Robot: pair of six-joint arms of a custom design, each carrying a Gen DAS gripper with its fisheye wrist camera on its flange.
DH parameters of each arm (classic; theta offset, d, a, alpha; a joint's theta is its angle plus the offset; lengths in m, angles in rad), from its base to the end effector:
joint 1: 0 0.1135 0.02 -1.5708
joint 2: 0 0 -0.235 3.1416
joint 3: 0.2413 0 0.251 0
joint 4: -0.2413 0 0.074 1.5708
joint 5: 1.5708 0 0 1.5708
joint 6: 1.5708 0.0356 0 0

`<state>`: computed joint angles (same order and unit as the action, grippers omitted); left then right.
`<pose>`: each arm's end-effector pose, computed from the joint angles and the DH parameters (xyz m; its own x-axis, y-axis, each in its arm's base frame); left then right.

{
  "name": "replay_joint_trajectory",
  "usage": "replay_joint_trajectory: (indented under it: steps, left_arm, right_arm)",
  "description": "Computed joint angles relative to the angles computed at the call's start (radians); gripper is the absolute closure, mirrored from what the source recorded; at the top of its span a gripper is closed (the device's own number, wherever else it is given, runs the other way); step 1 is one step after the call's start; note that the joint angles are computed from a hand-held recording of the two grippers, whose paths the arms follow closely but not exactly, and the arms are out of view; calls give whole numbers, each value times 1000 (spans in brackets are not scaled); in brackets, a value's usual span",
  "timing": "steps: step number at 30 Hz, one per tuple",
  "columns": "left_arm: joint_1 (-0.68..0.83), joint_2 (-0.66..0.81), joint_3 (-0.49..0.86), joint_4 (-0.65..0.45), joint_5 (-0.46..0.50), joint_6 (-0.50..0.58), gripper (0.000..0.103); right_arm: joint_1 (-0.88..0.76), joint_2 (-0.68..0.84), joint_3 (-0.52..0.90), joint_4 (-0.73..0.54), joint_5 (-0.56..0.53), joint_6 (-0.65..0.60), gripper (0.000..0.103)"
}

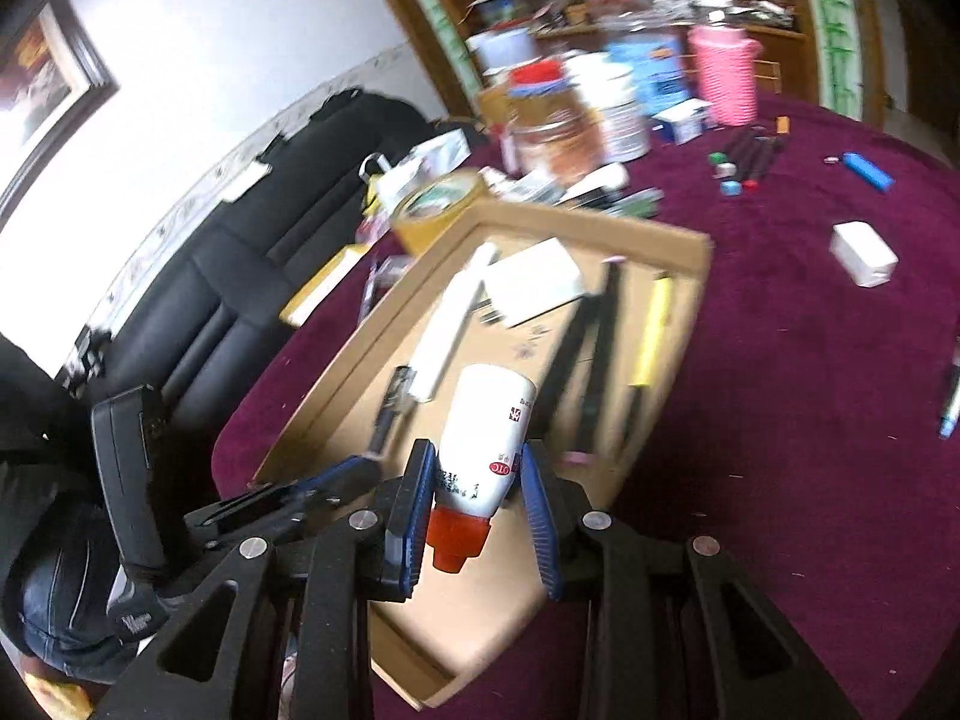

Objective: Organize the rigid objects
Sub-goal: 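Carry the black pen and glue bottle into the tray and open both tools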

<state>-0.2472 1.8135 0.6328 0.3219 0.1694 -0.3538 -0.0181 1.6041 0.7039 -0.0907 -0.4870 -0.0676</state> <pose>0.2854 -0.0782 0.0564 -0.8091 -0.1480 -0.5687 0.0721 0.9354 -0.3461 0.2843 0.0115 0.1065 -0.8182 -0.0449 -0.5731 -0.2963 0.8872 0.3536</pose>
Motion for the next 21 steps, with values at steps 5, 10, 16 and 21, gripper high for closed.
replay_joint_trajectory:
  steps: [5,10,16,21]
  left_arm:
    - [7,22,22,-9,-17,22,94]
    - [41,29,23,15,29,12,83]
    - [95,-24,-23,58,79,-15,56]
    - [97,-119,-77,65,15,-26,36]
  right_arm:
    - [116,154,96,39,93,61,71]
    - [151,278,184,43,133,89,71]
    - [172,325,231,41,163,103,71]
    - [202,357,251,47,191,117,70]
